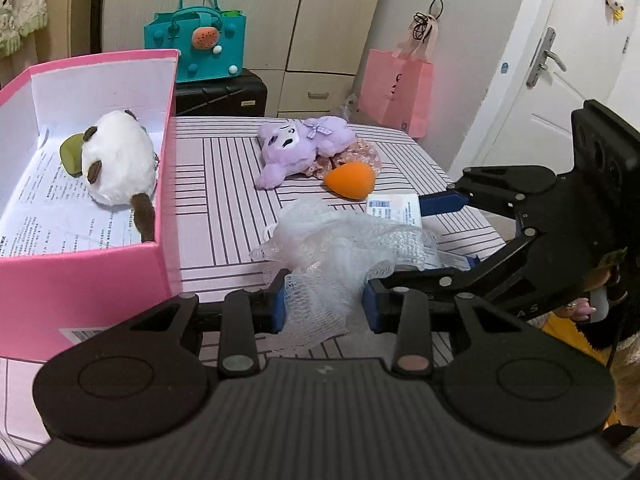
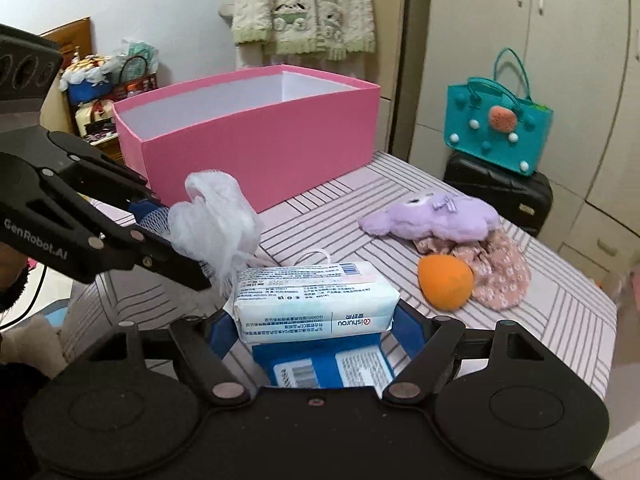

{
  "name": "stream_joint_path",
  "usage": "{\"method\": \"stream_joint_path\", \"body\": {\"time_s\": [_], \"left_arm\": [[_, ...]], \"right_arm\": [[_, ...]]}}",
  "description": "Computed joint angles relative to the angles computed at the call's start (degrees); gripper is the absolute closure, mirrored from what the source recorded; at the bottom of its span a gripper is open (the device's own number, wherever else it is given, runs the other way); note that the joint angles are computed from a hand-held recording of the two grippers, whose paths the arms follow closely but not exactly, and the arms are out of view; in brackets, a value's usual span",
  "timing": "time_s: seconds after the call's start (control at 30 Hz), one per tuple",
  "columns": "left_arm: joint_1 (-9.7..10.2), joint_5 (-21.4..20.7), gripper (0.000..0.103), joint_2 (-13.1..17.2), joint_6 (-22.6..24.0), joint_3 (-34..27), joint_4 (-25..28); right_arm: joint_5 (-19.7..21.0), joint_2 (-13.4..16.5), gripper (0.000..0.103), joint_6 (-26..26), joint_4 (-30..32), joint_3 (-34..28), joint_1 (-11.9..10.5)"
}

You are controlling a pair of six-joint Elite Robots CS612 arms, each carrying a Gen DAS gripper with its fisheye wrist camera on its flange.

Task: Organize soft objects
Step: 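Carry the mesh puff and white wipe packet with both tools over the pink box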

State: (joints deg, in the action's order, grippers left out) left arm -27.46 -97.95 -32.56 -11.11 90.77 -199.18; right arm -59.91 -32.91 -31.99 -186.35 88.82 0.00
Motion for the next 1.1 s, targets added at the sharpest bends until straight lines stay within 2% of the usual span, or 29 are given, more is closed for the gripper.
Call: {"method": "stream_joint_path", "body": {"time_s": [0.2, 0.33, 0.47, 0.67, 0.77, 1.1], "left_arm": [[0.42, -1.69, 0.067, -1.75, 3.25, 1.27, 1.76], [1.64, -7.18, 0.067, -3.80, 5.99, 1.25, 9.62], [1.73, -6.14, 0.067, -5.64, 9.61, 2.38, 12.46], [2.21, -6.25, 0.067, -8.28, 12.27, 4.93, 13.03], [2.07, -4.40, 0.067, -9.37, 14.05, 6.51, 11.36], [2.59, -2.90, 0.067, -11.39, 15.08, 9.35, 8.73]], "right_arm": [[-1.94, -1.95, 0.021, 2.71, 0.07, 2.45, 0.25], [-3.14, -3.72, 0.021, 4.42, 0.54, 4.40, 0.51], [-3.67, -5.46, 0.021, 6.41, 0.98, 6.30, 0.65], [-1.91, -8.00, 0.021, 8.07, 2.76, 8.61, 0.66], [-1.34, -9.00, 0.021, 8.10, 3.23, 9.34, 0.82], [-1.45, -11.05, 0.021, 8.14, 3.71, 10.00, 2.02]]}}
